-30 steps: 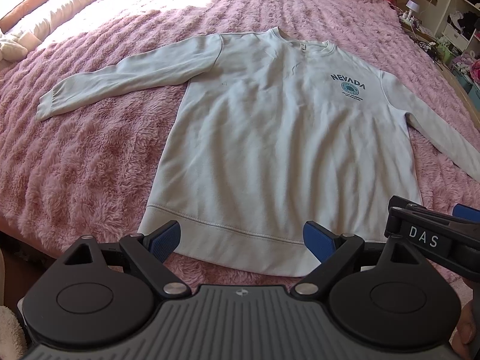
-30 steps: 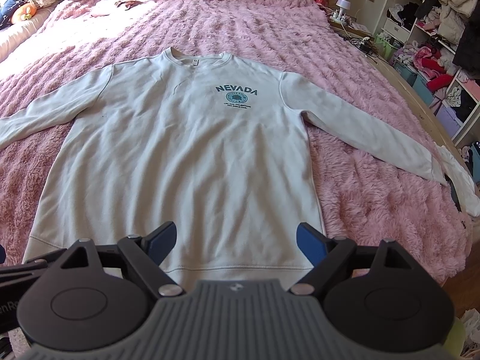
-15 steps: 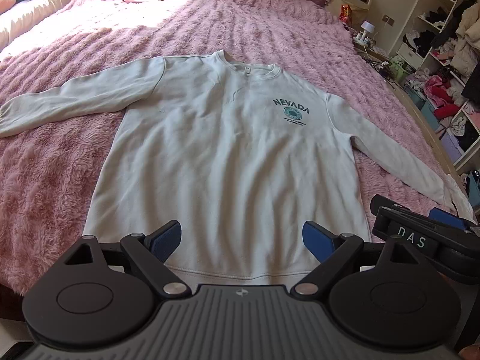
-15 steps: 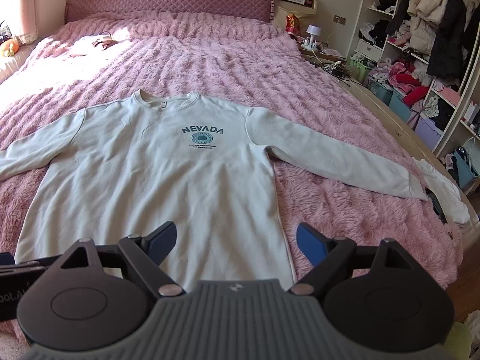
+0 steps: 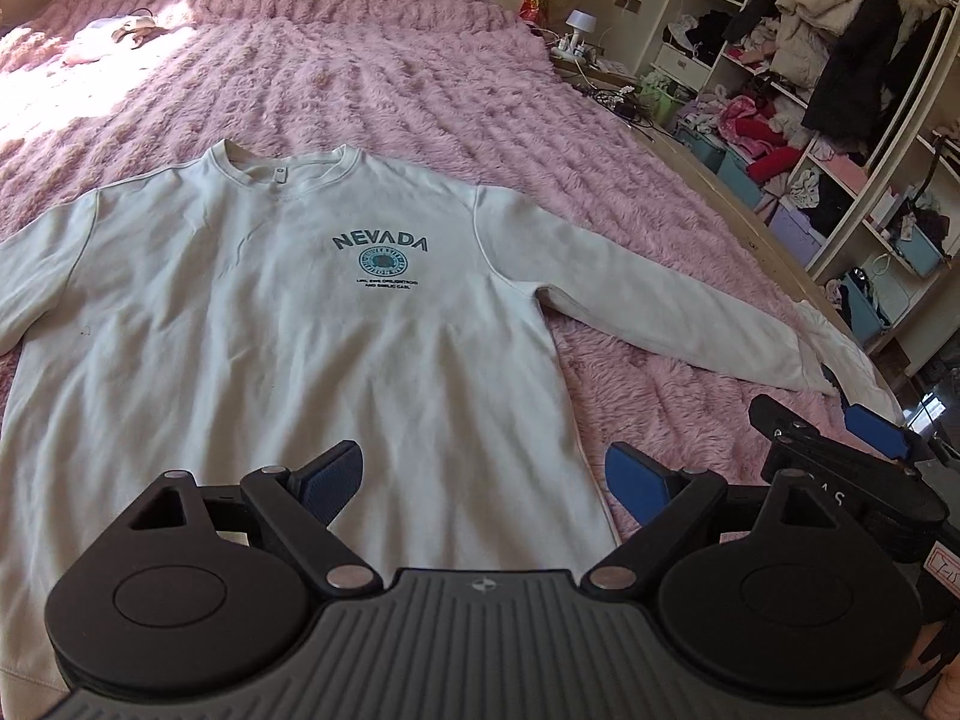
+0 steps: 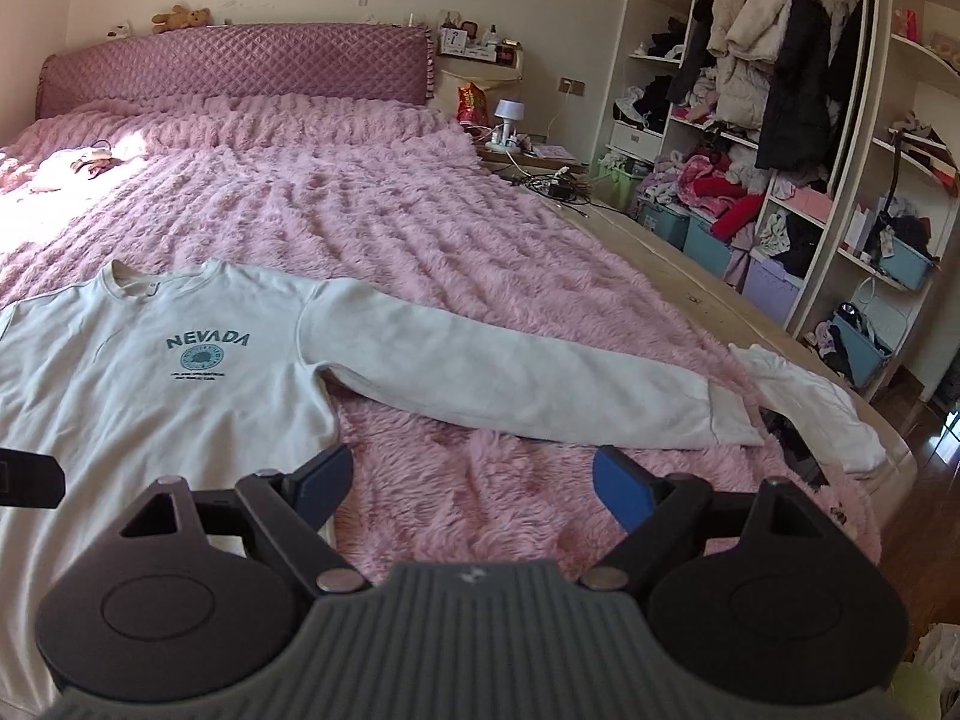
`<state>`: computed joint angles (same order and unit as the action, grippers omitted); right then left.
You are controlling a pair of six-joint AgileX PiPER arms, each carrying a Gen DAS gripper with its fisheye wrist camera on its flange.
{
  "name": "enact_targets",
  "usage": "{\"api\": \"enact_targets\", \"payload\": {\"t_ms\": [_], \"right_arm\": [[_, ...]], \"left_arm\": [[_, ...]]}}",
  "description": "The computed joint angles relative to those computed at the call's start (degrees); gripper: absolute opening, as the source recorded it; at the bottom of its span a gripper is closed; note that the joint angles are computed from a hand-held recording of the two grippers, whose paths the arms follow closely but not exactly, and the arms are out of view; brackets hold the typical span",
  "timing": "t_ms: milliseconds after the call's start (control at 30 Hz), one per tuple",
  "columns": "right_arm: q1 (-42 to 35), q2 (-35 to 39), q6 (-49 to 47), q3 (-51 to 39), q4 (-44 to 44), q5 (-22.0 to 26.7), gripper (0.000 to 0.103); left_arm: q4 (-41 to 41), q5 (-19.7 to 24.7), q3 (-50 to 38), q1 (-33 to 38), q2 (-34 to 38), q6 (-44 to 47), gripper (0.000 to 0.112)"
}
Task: Fold small clothes
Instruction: 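Move the right gripper to the cuff of the sleeve beside it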
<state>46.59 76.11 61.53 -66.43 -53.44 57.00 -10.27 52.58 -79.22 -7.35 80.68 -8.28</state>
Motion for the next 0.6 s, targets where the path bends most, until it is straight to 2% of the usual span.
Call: {"api": "enact_targets", "payload": {"t_ms": [133,267,333,433,533,600], "right_arm": [[-13.51,-0.23,7.65,4.58,-4.11,-10.05,0.082],[-26.37,5.12,17.1,5.63,-11.94,-20.13,0.08],[-31.16,8.48,26.27,6.03,-19.74,-24.54,0.074],[-36.35,15.54,37.59,3.97,-27.75,-26.22,0.072],[-39.58,22.36,37.65,-0.94,-25.26,-24.04,0.062],[-42.16,24.86,37.21,-2.89,-23.2,-25.51,0.062]], "left_arm": [[-0.2,-1.12,-5.39,-1.68,7.06,0.17,0.103],[0.19,-0.29,-12.38,-2.95,14.38,-0.41,0.103],[0.75,0.71,-16.67,-3.75,18.41,-0.77,0.103],[0.96,2.41,-23.04,-4.73,23.94,-0.78,0.103],[1.09,3.39,-28.46,-5.61,28.92,-0.47,0.103],[0.87,3.87,-32.22,-5.83,32.33,-0.69,0.103]]}}
